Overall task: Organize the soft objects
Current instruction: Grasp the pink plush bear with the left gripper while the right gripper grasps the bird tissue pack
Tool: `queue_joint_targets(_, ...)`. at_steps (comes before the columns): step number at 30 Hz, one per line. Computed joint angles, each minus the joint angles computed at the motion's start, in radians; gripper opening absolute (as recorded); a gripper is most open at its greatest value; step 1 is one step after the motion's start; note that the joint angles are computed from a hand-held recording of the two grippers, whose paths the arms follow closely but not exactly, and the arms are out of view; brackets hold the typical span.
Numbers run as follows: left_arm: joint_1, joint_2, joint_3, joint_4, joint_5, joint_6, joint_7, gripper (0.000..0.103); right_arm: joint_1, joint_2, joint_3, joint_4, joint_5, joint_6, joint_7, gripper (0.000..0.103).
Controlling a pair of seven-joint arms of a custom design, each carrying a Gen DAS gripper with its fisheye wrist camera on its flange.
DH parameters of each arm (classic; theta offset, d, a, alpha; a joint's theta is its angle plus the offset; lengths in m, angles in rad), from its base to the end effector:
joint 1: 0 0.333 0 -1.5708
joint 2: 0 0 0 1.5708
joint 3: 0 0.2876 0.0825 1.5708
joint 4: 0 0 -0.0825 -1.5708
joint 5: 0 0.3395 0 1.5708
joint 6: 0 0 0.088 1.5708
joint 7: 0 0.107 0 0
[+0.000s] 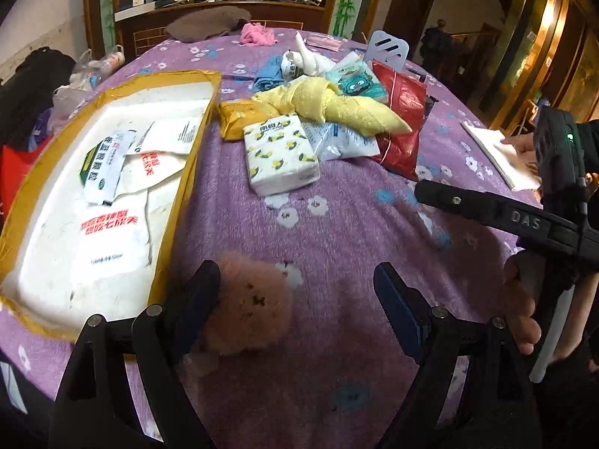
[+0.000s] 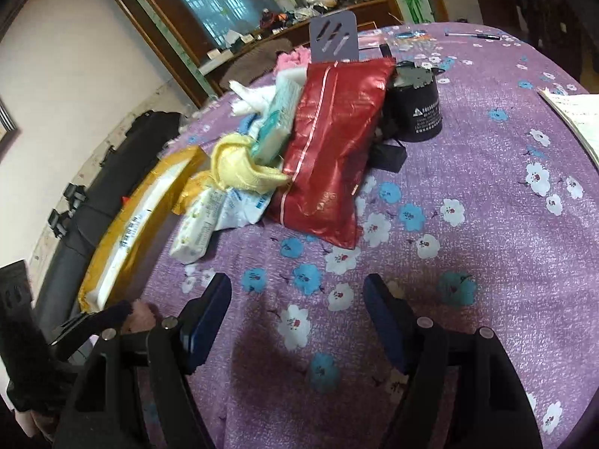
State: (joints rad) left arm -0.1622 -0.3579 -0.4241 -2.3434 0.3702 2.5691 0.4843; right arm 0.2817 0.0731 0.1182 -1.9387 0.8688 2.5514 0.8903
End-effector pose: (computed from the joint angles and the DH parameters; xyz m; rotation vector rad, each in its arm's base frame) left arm 0.3704 -0.2712 0.5121 -2.0670 1.6474 -0.7487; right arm 0.5332 0.2124 0.4928 -1.9702 1.2110 0.0040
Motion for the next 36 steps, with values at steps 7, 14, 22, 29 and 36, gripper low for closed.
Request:
queue_joint_targets(7,0.002,-0.011,-0.025,0.012,0.032,-0.073,0.031,0.085,0.0,-0.016,-0.005,-0.018,0.051,0.0,-0.043,0.073)
queue_joint_targets(14,-0.004,0.152,-0.035,0.195,0.084,-0.347,0.04,0.083,0.008,-0.024,-0.005,-0.027,0.046,0.018,-0.041,0.073)
queue_joint_targets(22,-0.086,0.14,0.025,0.169,0.162,-0.375,-0.052,0.039,-0.016,0.104,0.013,0.206,0.128,-0.284,-0.012,0.072)
queue_joint_targets(29,-0.085,0.059,0.064,0.069,0.124,-0.197,-0.053,0.038,0.025,0.332,0.076,0.495,-0.098,-0.36,0.214,0.044)
queue_joint_targets(36,-0.058,0.031,0.063,0.02,0.014,-0.062,0.029,0.037,-0.026,0.266,0.125,0.393,-0.052,-0.32,0.186,0.021)
